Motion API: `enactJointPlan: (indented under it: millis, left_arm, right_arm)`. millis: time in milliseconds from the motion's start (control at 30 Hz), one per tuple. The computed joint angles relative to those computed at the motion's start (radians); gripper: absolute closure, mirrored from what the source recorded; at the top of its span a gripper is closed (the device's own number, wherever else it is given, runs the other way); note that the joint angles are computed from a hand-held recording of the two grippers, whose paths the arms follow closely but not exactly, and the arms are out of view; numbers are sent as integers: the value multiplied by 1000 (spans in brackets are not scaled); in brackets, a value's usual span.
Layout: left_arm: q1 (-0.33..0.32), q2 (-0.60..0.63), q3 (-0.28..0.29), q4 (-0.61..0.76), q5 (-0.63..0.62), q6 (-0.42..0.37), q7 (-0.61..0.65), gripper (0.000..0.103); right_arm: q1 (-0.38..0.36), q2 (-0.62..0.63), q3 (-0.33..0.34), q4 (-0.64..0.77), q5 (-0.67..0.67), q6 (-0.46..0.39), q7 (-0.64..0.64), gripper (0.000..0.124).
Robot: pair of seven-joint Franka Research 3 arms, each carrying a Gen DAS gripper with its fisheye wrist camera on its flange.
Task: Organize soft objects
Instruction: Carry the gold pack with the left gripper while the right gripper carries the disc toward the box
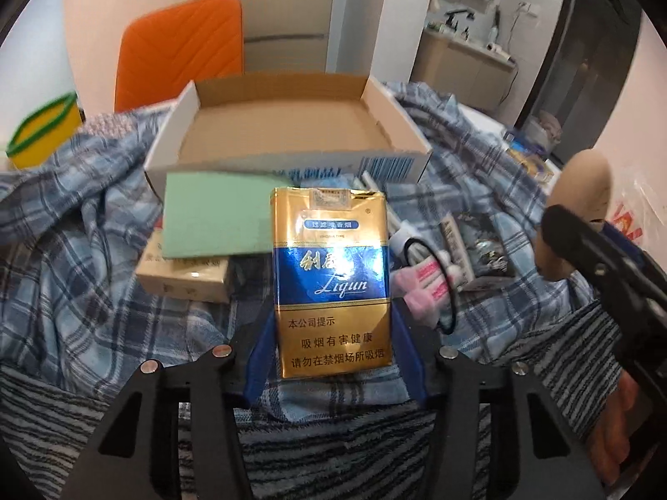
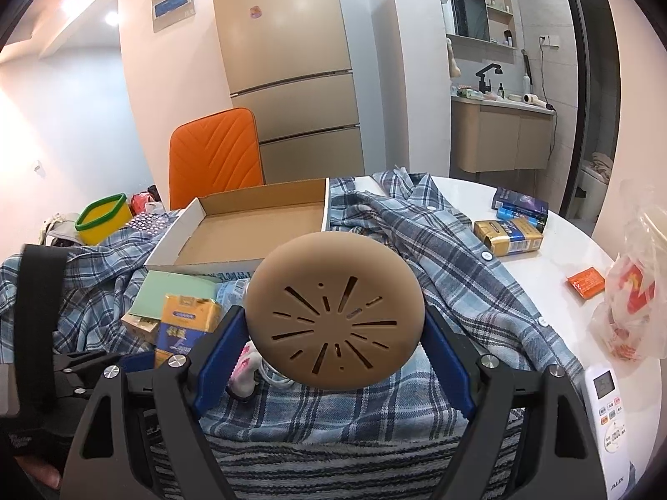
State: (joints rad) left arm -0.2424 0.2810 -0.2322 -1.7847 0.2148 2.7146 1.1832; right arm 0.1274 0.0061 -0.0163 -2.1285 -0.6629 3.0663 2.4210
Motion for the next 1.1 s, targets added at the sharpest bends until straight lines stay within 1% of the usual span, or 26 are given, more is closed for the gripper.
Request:
enactJointPlan:
  millis: [67, 200, 300, 333, 367, 433, 500, 567, 633, 700, 767, 867, 967, 1033, 1100]
  left_arm:
    - [-11, -25, 18, -40, 39, 69, -34, 52]
    - [-43, -74, 73, -114, 180, 199, -170, 52]
    - [-64, -102, 114, -150, 309, 271, -290, 52]
    - [-73, -109, 131, -153, 364, 280, -341, 52]
    - [-84, -115, 150, -155, 428, 288, -403, 52]
    - [-89, -119, 165, -149, 523, 295, -496, 52]
    - [-81, -125, 167, -147, 595, 307, -564, 52]
    - [-69, -129, 157, -144, 638, 309, -599, 52]
    - [-64, -127, 147, -130, 678, 285, -624, 52]
    - [-59, -128, 140, -126, 713, 279, -654, 52]
    - [-50, -136, 135, -129, 736, 281, -680, 52]
    - [-29, -144, 120, -133, 723, 287, -678, 52]
    - [-16, -153, 118, -131, 733, 296, -683, 52]
    - [-18, -161, 120, -121, 768, 273, -704, 52]
    - [-9, -164, 110, -110, 767, 256, -687, 52]
  right_arm:
    - [-2, -1, -2, -2, -9, 9, 8, 39]
    - [-8, -5, -3, -6, -54, 26, 44, 39]
    - [-18, -10, -2, -5, -143, 47, 119, 39]
    - [-21, -12, -1, -2, -180, 49, 149, 39]
    - [-25, -13, 1, 1, -221, 50, 184, 39]
    - [-31, -16, 5, 6, -281, 49, 234, 39]
    - [-34, -15, 7, 10, -295, 49, 245, 39]
    - [-38, -17, 8, 11, -315, 53, 266, 39]
    - [-38, -17, 10, 12, -318, 49, 268, 39]
    - [-40, -17, 11, 13, -319, 48, 267, 39]
    - [-41, -22, 13, 17, -363, 39, 305, 39]
    - [-45, -31, 19, 19, -397, 31, 330, 39]
    - [-43, -38, 25, 14, -330, 29, 265, 39]
    - [-44, -43, 29, 14, -275, 32, 207, 39]
    - [-53, -46, 41, 30, -302, 23, 219, 39]
